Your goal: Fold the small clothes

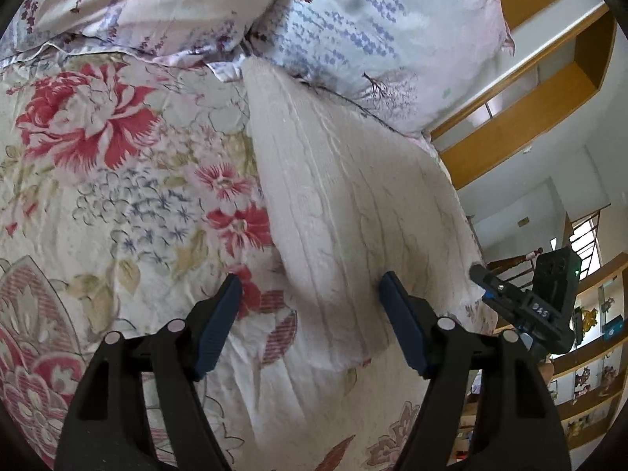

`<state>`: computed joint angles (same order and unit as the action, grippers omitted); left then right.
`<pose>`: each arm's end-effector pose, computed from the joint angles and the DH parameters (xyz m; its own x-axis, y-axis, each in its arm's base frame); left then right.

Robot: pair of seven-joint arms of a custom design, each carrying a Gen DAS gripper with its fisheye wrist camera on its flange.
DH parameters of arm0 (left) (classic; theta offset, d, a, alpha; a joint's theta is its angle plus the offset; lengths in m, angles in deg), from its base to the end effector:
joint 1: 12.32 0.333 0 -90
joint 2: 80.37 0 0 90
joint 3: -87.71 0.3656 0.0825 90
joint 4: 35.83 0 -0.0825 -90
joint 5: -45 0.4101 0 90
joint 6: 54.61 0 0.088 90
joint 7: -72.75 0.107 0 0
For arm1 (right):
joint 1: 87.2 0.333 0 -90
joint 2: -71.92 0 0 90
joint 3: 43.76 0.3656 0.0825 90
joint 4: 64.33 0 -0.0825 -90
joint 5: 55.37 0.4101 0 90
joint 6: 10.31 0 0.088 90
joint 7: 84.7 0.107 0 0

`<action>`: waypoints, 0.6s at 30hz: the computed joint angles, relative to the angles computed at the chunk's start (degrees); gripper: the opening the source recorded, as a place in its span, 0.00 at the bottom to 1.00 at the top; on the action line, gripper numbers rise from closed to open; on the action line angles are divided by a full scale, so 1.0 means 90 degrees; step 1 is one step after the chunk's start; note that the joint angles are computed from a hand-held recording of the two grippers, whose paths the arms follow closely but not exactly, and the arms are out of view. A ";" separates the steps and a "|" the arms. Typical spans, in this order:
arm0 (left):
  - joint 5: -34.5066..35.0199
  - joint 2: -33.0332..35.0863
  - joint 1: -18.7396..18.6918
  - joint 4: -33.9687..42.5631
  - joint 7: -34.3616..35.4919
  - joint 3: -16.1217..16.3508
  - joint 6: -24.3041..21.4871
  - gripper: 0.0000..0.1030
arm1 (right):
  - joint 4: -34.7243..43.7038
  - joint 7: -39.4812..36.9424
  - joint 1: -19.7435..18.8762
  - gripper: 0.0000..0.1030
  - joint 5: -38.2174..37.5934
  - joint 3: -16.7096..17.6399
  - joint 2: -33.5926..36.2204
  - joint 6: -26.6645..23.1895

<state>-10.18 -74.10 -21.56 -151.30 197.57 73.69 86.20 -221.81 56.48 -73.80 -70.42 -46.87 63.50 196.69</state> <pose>0.5823 -0.2448 0.4712 -0.4017 -0.7171 0.5696 -0.8885 0.1543 -0.4322 0.4304 0.1113 0.4131 -0.1096 -0.8139 -0.5705 -0.5918 0.5146 -0.6205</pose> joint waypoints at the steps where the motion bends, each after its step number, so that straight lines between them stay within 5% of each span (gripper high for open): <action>1: 0.0015 -0.0012 -0.0006 -0.0009 -0.0011 -0.0004 0.0000 0.69 | 0.0009 -0.0420 -0.0125 0.12 0.0477 0.0294 -0.0018 -0.0136; 7: 0.0088 -0.0033 -0.0031 0.0002 -0.0064 -0.0005 -0.0006 0.69 | -0.0210 -0.2685 -0.0514 0.09 0.3606 0.1615 -0.0327 0.0430; 12: 0.0300 0.0029 -0.0081 0.0027 -0.0130 -0.0025 0.0004 0.69 | 0.0322 -0.5016 -0.1254 0.09 0.6562 0.2890 -0.0026 -0.0692; 15: 0.0311 0.0035 -0.0069 0.0028 -0.0116 -0.0035 0.0004 0.69 | 0.0391 -0.4983 -0.1001 0.10 0.6571 0.2626 0.0098 -0.0662; 18: 0.0256 0.0062 -0.0041 0.0075 -0.0129 -0.0034 -0.0041 0.69 | 0.0180 -0.4244 -0.0453 0.18 0.5827 0.1914 -0.0106 -0.0531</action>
<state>-7.87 -73.54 -21.93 -150.63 196.41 73.38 85.83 -220.18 18.28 -77.87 -17.97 -29.64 62.55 191.90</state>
